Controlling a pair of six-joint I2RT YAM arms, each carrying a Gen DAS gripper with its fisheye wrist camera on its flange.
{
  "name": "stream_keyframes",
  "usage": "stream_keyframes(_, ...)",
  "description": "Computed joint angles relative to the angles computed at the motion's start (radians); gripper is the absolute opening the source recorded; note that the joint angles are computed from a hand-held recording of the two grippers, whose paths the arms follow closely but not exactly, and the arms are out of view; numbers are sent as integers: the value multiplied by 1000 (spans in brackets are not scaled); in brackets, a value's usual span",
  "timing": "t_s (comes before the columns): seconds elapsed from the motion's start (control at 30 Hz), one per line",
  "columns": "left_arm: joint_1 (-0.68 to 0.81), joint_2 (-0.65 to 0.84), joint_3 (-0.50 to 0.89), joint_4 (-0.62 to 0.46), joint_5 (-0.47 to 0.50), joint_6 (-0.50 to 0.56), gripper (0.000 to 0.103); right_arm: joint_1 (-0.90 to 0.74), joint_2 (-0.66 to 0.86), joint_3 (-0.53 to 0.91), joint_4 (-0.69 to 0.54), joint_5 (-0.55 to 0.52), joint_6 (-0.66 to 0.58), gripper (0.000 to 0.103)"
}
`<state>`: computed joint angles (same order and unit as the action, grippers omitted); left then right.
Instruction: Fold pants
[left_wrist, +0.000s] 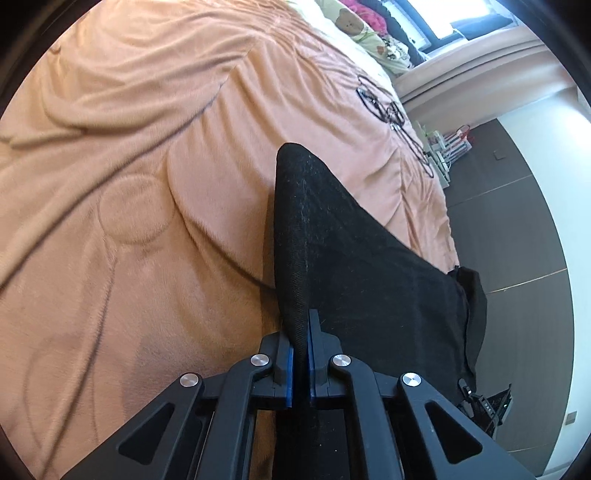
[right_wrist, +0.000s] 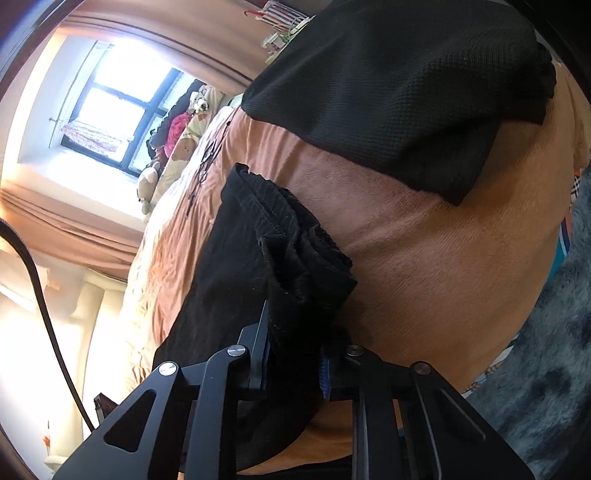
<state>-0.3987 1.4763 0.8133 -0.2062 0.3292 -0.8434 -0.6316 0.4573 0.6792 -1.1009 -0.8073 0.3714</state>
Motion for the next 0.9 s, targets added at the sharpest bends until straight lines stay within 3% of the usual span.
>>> stream_keyframes(0.2, 67, -69, -36, -21, 29, 27, 5, 280, -90, -35, 104, 175, 251, 16)
stream_keyframes(0.33, 147, -123, -53, -66, 56, 77, 5, 649, -93, -62, 237, 438, 493, 16)
stream_keyframes(0.5, 303, -188, -78, -143, 116, 166, 5, 1022, 28, -65, 388, 695, 663, 16)
stream_keyframes(0.67, 473, -216, -85, -218, 187, 281, 5, 1147, 209, -21, 495, 748, 693, 16)
stream_keyframes(0.9, 710, -192, -72, -301, 296, 448, 5, 1163, 469, 123, 564, 700, 638, 16)
